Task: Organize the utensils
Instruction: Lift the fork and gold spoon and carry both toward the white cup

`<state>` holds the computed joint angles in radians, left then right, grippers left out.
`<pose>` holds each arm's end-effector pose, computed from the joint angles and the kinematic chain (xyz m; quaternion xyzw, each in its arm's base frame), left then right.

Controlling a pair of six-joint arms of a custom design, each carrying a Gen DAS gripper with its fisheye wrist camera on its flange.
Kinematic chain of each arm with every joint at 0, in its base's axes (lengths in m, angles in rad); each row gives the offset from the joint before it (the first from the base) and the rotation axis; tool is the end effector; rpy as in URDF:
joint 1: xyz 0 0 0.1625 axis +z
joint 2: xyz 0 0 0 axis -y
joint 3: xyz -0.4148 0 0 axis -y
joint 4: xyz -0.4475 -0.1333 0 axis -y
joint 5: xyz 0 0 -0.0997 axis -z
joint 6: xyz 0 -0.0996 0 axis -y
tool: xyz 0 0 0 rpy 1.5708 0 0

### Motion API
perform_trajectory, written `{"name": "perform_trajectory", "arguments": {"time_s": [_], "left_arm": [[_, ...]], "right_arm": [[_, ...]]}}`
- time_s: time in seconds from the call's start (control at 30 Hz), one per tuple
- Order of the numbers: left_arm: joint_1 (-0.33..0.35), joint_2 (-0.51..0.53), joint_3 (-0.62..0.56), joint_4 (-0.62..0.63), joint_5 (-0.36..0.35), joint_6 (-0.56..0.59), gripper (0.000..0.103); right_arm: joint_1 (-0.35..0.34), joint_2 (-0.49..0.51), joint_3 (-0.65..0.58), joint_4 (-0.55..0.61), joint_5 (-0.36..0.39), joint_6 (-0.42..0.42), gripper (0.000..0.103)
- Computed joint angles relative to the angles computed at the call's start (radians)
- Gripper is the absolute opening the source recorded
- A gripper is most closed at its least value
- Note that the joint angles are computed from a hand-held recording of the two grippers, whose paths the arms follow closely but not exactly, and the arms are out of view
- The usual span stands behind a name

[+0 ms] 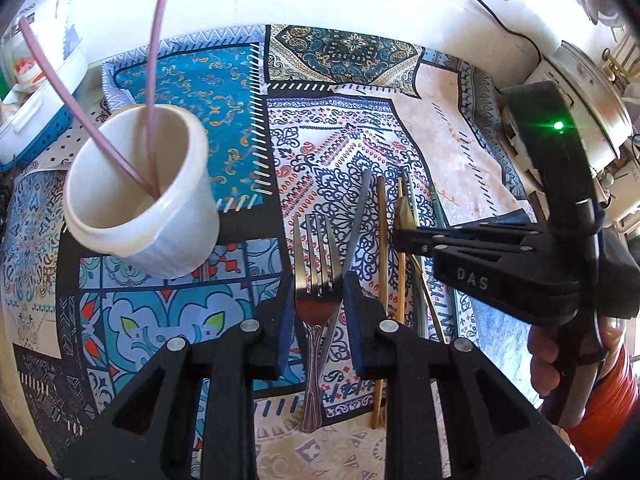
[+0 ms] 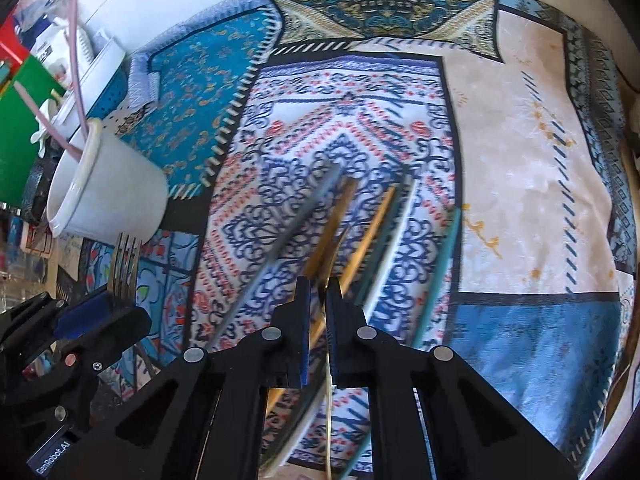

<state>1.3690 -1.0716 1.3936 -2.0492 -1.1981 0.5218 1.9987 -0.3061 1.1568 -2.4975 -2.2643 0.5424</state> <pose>0.0186 -0.7551 0.3090 0.3332 0.9214 -0.0464 0.1946 0.3936 -0.6952 -0.1177 -0.0667 -0.9375 0.1900 0.2837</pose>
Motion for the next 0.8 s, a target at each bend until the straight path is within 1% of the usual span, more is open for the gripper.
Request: {"name": "perform_trajectory", "arguments": {"time_s": [0.07,0.17,0.23,0.3,0.37,0.43,0.47,0.53,0.57,0.8], "left_arm": [[0.003,0.001,-0.005,0.002,0.000,0.000,0.022],[0.008,0.001,-0.015,0.017,-0.005,-0.011,0.022],[0.009,0.000,-0.018,0.019,-0.006,-0.013,0.022],[0.010,-0.003,-0.016,0.019,-0.007,-0.010,0.022],[0.010,-0.006,-0.014,0.016,-0.010,-0.007,0.022],[0.010,-0.009,-0.013,0.015,-0.012,-0.005,0.022],[0.010,-0.011,-0.012,0.014,-0.013,-0.004,0.022],[0.008,-0.015,-0.008,0.008,-0.013,0.001,0.022],[0.006,-0.018,-0.005,0.003,-0.013,0.004,0.022],[-0.002,-0.024,-0.004,-0.017,-0.024,0.010,0.022]], "right_arm": [[-0.002,0.019,-0.032,0.032,0.007,0.002,0.009],[0.003,0.052,-0.090,0.083,-0.023,-0.006,0.010],[0.001,0.064,-0.114,0.108,-0.026,-0.003,0.013],[-0.002,0.070,-0.128,0.120,-0.026,0.004,0.013],[-0.004,0.069,-0.128,0.119,-0.024,0.013,0.012],[-0.002,0.070,-0.130,0.124,-0.044,0.028,0.004],[-0.002,0.066,-0.125,0.119,-0.046,0.028,0.003],[-0.010,0.040,-0.083,0.076,-0.003,0.036,0.003],[-0.011,0.030,-0.068,0.063,0.003,0.036,0.003],[0.016,-0.040,0.048,-0.049,-0.013,0.017,0.003]]}}
